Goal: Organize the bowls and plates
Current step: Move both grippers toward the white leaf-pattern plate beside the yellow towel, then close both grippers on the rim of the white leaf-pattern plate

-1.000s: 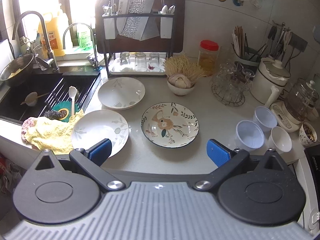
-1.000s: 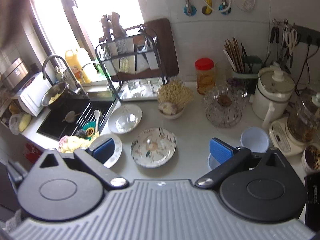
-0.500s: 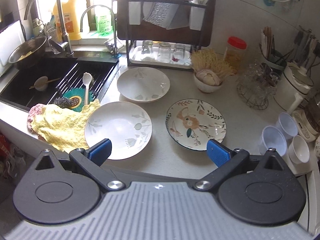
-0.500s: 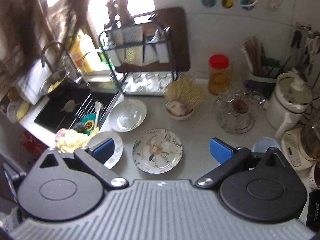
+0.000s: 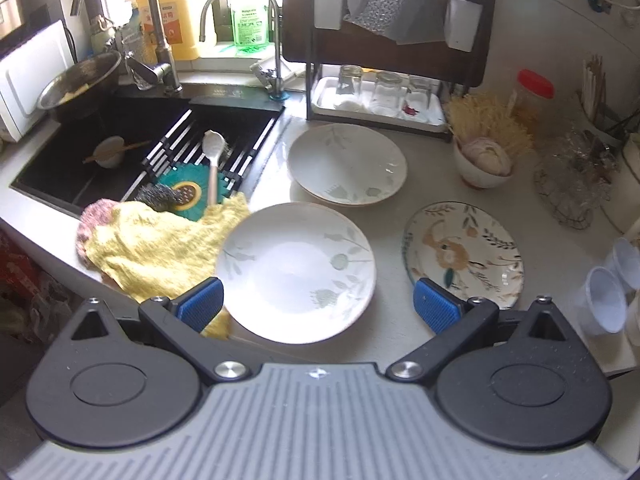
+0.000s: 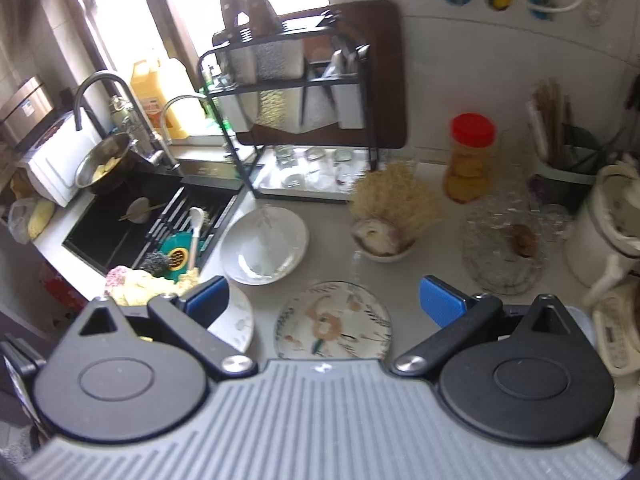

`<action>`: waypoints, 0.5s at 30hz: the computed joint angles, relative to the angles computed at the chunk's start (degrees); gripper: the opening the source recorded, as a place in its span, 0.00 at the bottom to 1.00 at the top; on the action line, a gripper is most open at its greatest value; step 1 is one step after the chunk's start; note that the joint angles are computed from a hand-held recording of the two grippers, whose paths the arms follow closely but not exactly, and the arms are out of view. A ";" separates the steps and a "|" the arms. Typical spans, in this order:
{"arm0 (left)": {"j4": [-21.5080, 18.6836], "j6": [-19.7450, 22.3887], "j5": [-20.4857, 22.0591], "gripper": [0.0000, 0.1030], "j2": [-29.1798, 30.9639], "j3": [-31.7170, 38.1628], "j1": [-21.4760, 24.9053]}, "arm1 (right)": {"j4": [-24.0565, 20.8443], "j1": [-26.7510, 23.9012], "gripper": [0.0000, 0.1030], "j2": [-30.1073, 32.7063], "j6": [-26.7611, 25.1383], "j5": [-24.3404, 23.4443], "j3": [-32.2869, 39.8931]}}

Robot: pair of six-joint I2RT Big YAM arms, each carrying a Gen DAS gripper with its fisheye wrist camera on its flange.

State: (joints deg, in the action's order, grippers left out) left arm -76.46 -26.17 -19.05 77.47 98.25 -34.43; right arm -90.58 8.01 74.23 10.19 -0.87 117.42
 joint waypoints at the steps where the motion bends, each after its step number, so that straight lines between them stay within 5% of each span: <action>1: 0.52 0.59 -0.24 0.99 0.03 -0.15 0.51 | 0.86 1.02 1.00 0.28 -0.25 0.53 -0.63; 15: 5.80 4.68 7.15 0.99 3.88 -0.87 14.13 | 11.24 9.37 1.00 5.86 3.84 -1.78 -5.18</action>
